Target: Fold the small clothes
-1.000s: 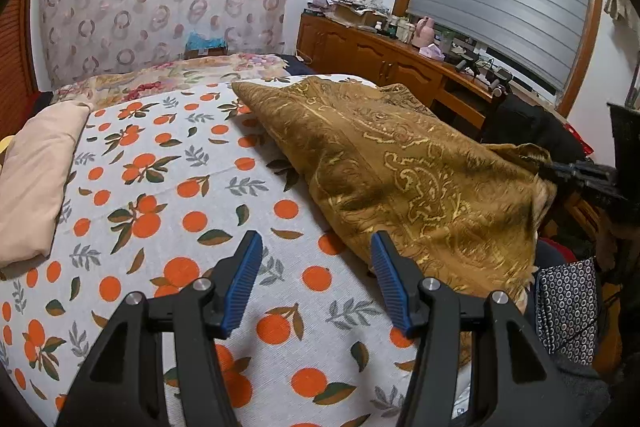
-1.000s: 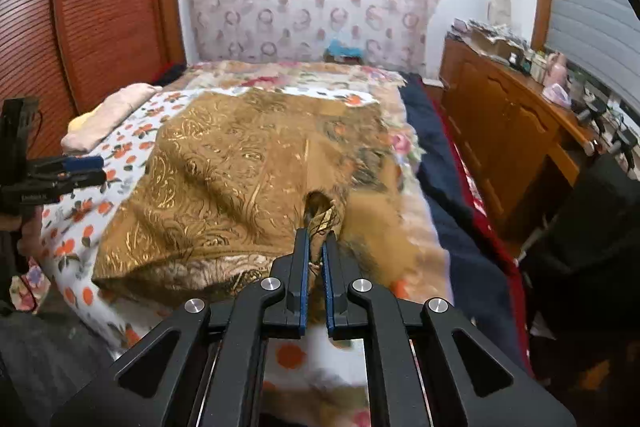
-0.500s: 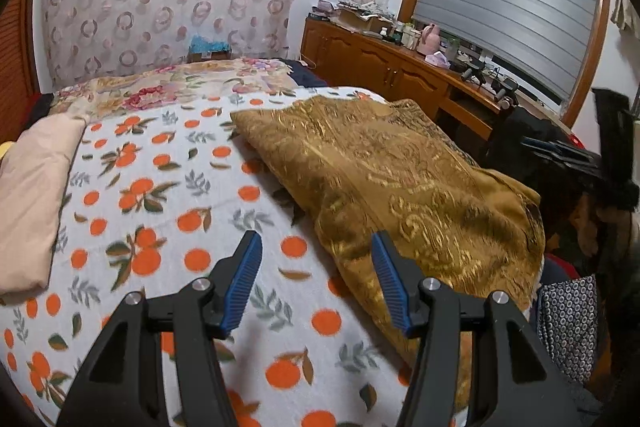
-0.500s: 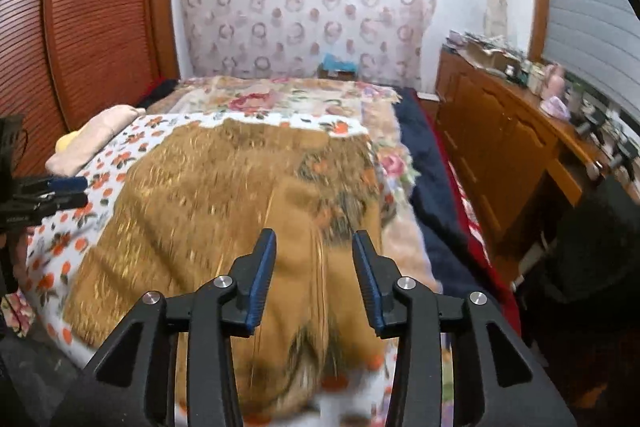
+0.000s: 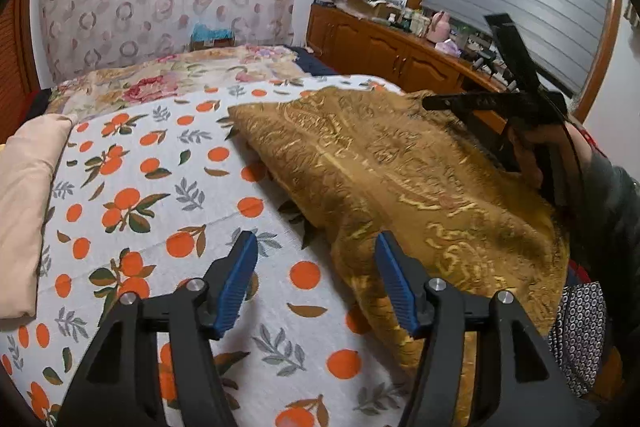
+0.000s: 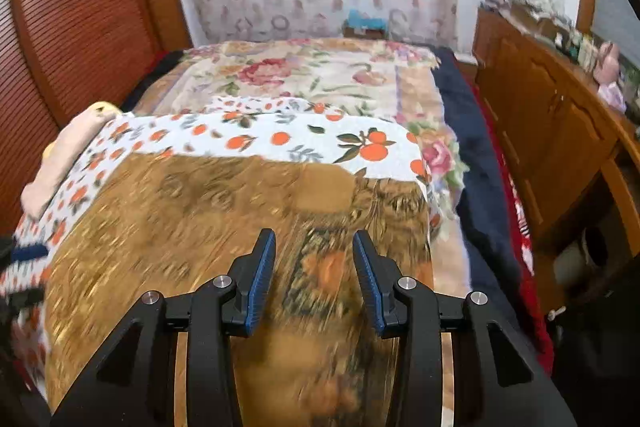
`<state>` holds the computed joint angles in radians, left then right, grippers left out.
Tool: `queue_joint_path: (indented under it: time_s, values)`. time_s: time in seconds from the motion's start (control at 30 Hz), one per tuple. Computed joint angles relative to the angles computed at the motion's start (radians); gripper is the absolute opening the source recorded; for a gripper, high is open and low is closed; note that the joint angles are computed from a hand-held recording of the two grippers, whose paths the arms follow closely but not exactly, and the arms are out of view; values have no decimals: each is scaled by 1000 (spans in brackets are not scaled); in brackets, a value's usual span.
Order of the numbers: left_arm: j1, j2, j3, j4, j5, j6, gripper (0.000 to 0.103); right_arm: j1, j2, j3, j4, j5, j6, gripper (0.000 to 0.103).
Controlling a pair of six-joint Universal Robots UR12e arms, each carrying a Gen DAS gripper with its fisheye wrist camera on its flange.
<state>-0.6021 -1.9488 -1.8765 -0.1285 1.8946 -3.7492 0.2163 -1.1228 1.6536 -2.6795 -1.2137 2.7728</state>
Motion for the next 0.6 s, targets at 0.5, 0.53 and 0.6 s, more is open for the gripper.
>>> queue_joint_path:
  time_s: [0.5, 0.53, 0.6]
  values:
    - [0, -2, -15, 10, -34, -11, 61, 22, 62, -57, 50, 12, -44, 3]
    - [-1, -1, -15, 12, -35, -11, 61, 24, 54, -45, 20, 5, -59, 2]
    - [0, 0, -18, 19, -40, -10, 61, 22, 39, -19, -59, 6, -51, 1]
